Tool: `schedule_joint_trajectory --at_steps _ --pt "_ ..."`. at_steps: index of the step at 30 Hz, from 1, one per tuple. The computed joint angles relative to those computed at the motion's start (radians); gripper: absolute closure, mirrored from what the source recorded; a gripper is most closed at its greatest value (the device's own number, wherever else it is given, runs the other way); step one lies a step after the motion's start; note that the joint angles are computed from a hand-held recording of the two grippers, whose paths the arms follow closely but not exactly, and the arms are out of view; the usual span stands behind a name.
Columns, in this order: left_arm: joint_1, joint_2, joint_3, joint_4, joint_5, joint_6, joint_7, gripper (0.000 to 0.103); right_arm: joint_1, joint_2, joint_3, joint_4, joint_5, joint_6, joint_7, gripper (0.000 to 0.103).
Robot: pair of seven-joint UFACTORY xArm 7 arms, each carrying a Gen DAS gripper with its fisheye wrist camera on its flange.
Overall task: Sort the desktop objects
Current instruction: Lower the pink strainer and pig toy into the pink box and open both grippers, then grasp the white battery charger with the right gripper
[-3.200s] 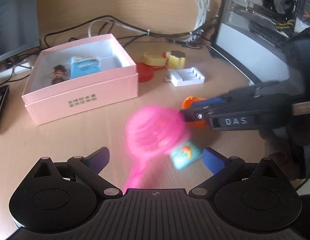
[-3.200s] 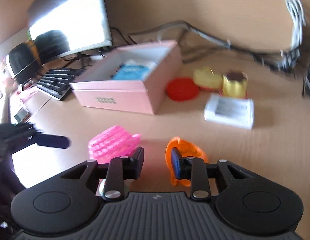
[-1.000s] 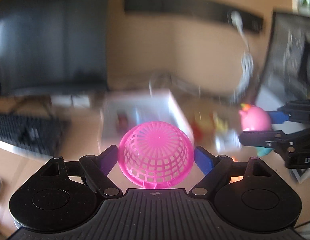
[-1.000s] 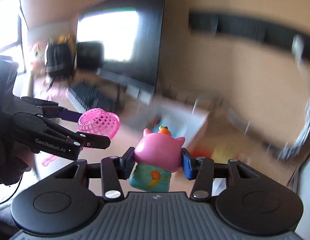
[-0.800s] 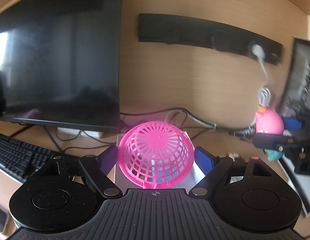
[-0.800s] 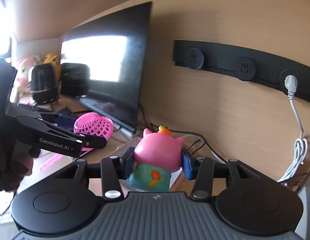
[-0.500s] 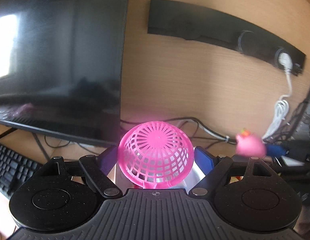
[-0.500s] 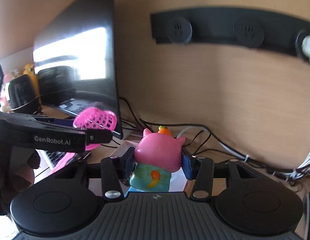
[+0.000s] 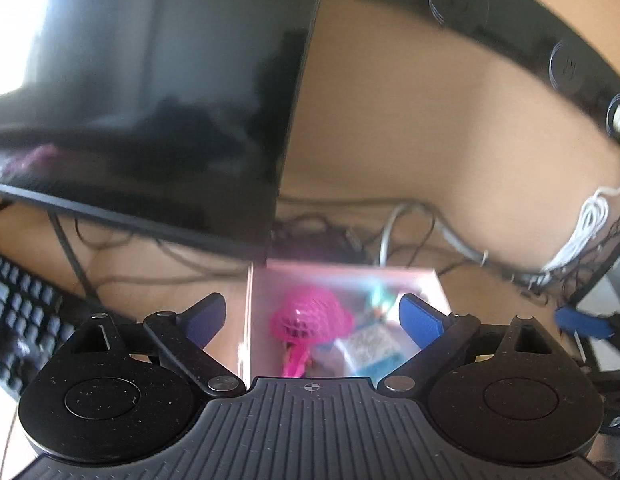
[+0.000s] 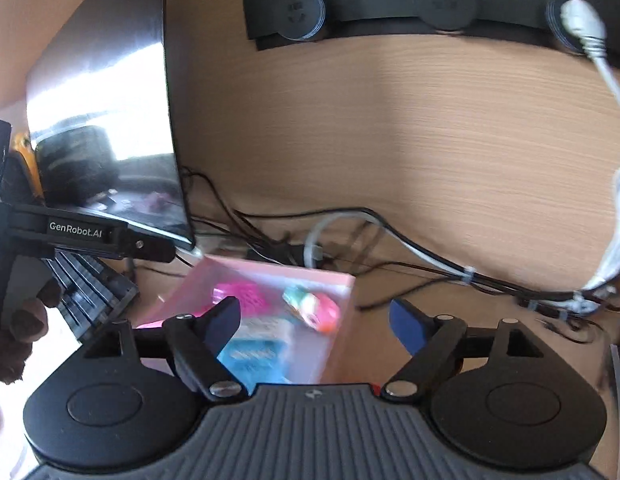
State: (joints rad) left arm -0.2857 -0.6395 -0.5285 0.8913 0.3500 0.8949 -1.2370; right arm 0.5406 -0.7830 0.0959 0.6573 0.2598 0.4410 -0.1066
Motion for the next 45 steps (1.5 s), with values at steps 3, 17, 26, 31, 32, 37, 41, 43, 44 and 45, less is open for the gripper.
schedule_joint_trajectory --at_steps 3,17,26,31,32,37,41,43,44,45 --pt "-0.015 0.020 -0.025 0.000 -0.009 0.022 -0.012 0.006 -0.029 -0.062 0.002 -0.044 -0.035 0.029 -0.015 0.019" --pt "-0.216 0.157 -0.307 0.086 -0.021 0.189 -0.174 0.001 -0.147 -0.557 -0.124 -0.281 -0.035 0.482 -0.074 0.011" --pt "-0.304 0.296 -0.333 0.176 0.062 0.268 -0.293 0.001 -0.135 -0.550 -0.028 -0.328 0.096 0.353 -0.124 0.010" --pt "-0.348 0.356 -0.324 0.209 0.125 0.285 -0.351 0.001 -0.263 -0.227 0.025 -0.270 0.002 0.185 0.008 0.005" --pt "-0.358 0.370 -0.324 0.219 0.142 0.290 -0.355 0.001 -0.257 -0.184 0.014 -0.259 -0.010 0.183 0.013 0.005" --pt "-0.414 0.429 -0.305 0.260 0.216 0.315 -0.345 0.001 -0.222 -0.178 0.011 -0.265 -0.084 0.220 0.036 0.025" --pt "-0.467 0.444 -0.244 0.246 0.227 0.238 -0.313 0.001 -0.183 -0.342 -0.014 -0.306 -0.067 0.358 0.068 0.024" --pt "-0.490 0.460 -0.204 0.233 0.215 0.179 -0.293 0.001 -0.121 -0.387 -0.034 -0.303 -0.009 0.418 0.083 0.024" --pt "-0.501 0.475 -0.187 0.234 0.212 0.162 -0.280 0.001 -0.074 -0.410 -0.052 -0.305 0.038 0.441 0.083 0.024" --pt "-0.511 0.491 -0.172 0.239 0.213 0.153 -0.266 0.001 -0.045 -0.426 -0.057 -0.307 0.070 0.446 0.078 0.025"
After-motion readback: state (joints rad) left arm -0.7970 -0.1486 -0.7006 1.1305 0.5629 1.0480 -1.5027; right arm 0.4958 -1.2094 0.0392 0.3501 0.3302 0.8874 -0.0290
